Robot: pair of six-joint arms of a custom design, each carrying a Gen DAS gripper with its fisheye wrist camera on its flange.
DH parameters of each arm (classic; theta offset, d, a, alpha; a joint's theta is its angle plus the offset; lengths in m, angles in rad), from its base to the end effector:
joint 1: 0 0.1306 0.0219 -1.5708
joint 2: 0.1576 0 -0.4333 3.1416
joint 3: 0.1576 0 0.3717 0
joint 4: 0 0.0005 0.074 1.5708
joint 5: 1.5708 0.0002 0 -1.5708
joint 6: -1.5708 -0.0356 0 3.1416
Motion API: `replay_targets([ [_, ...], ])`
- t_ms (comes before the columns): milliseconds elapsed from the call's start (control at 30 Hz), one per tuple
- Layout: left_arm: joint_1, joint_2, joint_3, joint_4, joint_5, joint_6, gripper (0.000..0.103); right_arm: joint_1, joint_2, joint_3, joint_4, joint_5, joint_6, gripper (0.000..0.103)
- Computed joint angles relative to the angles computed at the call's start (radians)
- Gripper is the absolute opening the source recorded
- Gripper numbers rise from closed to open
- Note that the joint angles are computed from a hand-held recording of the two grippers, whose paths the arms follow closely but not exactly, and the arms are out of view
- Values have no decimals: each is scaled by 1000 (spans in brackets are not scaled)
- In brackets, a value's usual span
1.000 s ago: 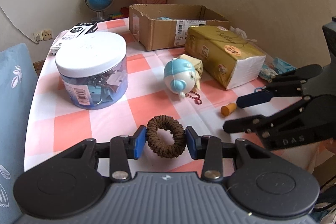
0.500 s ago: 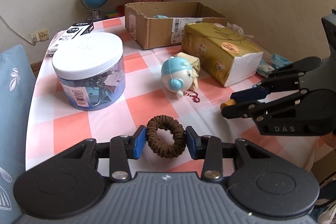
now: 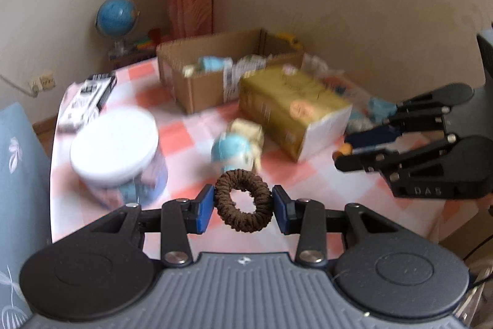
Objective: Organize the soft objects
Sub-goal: 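Carry the hair tie into the cardboard box and open the left gripper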
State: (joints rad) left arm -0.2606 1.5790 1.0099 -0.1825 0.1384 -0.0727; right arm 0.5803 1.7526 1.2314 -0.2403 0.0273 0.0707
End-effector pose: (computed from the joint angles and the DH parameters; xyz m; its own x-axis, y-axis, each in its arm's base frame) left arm 0.4684 -0.1305 0.2829 -0.6324 0.2431 -0.7355 0.3996 0.9158 -0.0409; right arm 0.4756 0.3100 0.2783 -0.5381 -0.4372 -0.7207 -0.5710 0.8180 -0.0699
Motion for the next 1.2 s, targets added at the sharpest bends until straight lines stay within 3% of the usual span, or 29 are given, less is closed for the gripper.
replay_targets([
  [267,-16,85,170,26,-43,-63,40,-36,-31,-16,44,23,-15,30],
  [600,-3,326,543,-104,-123,-84,41,-71,-37,-23,52,47,-40,30],
  [667,2,363,593,-121,-131,-82,50,-74,-40,-25,54,52,-42,30],
  [700,3,375,607,-124,-140,-75,66,-76,-41,-26,55,53,-43,30],
  [767,4,381,601,-104,-156,-55,84,-81,-42,-26,58,53,-46,30],
  [1067,-8,240,384,-17,-132,9,98,-88,-41,-13,65,59,-33,30],
  [1200,-36,168,275,-31,-166,58,102,-92,-34,5,64,50,-24,30],
])
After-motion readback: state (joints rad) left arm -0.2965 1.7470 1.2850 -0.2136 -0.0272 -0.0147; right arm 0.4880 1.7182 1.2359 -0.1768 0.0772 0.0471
